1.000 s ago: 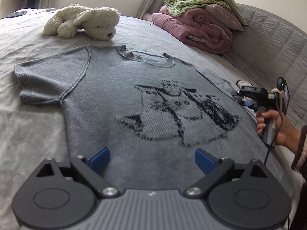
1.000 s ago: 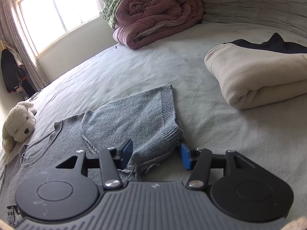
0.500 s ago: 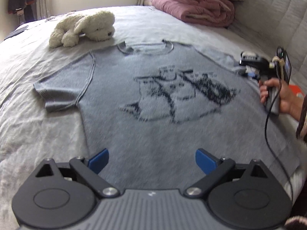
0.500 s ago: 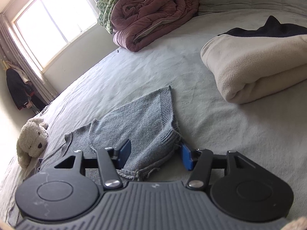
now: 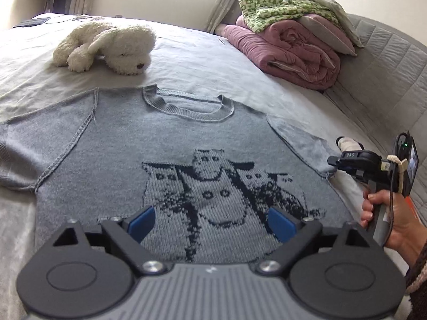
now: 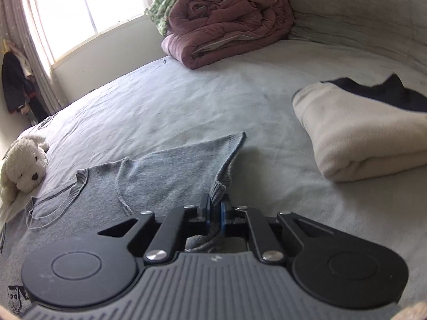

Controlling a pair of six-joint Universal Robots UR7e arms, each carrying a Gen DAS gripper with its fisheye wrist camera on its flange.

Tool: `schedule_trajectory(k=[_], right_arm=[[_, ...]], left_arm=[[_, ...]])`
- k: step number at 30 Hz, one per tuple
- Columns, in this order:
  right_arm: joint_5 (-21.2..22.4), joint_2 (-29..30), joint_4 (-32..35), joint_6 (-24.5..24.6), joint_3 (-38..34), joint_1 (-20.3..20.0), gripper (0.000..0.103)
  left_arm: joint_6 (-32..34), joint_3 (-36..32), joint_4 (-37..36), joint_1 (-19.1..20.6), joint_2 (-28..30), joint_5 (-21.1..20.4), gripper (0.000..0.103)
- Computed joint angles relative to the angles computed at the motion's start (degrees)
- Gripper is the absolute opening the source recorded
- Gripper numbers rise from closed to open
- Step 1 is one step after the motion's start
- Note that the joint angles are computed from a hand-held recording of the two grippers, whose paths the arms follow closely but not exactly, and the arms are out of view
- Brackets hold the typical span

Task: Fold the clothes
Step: 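Fold the held sweater side over the body with the right gripper and release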

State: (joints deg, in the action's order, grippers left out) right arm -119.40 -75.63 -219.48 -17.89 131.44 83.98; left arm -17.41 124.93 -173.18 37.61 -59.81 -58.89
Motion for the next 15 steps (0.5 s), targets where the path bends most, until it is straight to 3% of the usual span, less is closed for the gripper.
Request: schedule_trajectory(k=[7,15], right_arm=[[-3.83,2.27,5.01,-5.40,-4.01,6.90,0.008],[-8.79,9.49,11.16,-9.88,-9.09,13.31,0.008]], left_arm=[[-5.75,-0.78,5.75,1.85,-1.88,2.31,0.092],[-7.42,-1.22,7.21,2.69,-3.39,1.14,0.092]])
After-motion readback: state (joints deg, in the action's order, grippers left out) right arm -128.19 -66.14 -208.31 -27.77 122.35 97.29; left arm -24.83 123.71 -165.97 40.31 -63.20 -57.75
